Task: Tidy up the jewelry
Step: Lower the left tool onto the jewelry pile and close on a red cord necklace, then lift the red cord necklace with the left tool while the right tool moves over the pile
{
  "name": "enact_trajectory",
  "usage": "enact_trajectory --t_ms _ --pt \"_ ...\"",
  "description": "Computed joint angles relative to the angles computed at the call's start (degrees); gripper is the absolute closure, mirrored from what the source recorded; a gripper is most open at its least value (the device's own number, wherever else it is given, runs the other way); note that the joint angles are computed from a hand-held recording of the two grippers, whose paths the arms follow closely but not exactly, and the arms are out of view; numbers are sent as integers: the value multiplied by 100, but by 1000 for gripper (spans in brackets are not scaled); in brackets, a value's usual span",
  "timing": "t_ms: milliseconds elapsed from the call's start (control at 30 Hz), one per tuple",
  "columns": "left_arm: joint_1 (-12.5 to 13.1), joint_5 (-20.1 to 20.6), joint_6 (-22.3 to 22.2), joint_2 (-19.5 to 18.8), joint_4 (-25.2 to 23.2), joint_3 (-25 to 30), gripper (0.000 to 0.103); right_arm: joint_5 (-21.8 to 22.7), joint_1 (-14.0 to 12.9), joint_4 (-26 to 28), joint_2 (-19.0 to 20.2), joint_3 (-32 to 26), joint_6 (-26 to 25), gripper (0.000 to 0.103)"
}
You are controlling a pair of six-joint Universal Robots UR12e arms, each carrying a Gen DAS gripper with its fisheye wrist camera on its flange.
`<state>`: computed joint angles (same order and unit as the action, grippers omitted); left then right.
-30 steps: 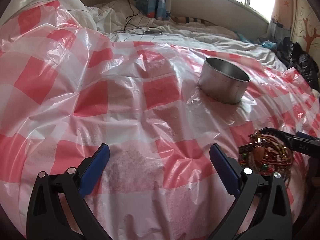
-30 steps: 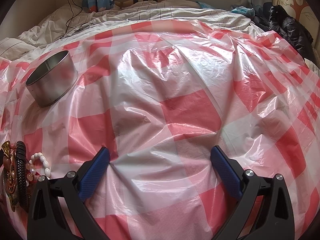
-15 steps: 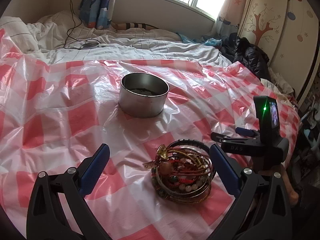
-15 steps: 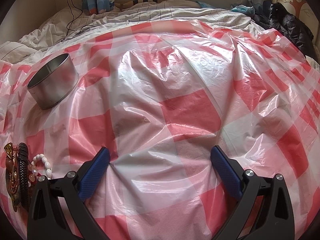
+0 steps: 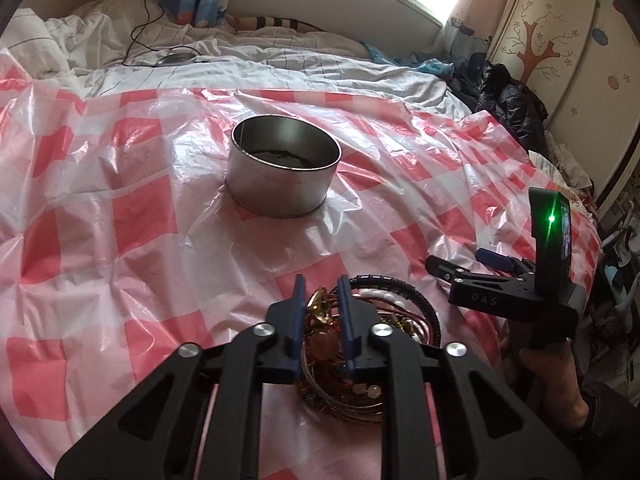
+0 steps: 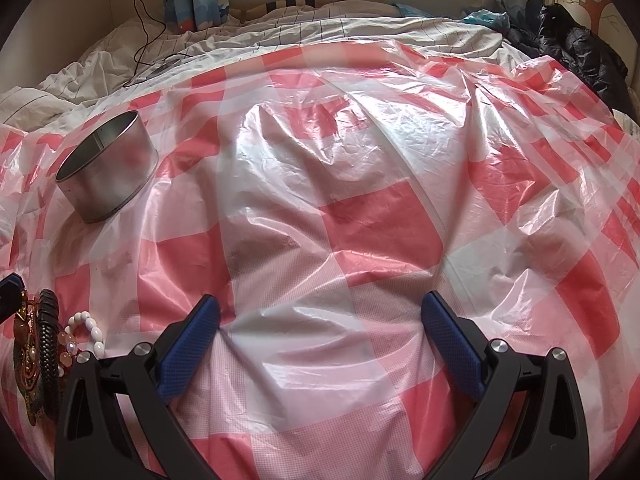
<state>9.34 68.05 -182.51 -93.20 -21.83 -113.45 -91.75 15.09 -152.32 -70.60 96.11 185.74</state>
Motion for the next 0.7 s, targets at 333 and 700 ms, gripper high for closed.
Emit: enact_trajectory --t_ms 333,700 --pt "250 -739 -393 273 229 -164 98 5 -2 -5 -1 4 0 7" --pt "389 -548 -1145 713 985 -270 97 132 -19 238 52 -140 40 6"
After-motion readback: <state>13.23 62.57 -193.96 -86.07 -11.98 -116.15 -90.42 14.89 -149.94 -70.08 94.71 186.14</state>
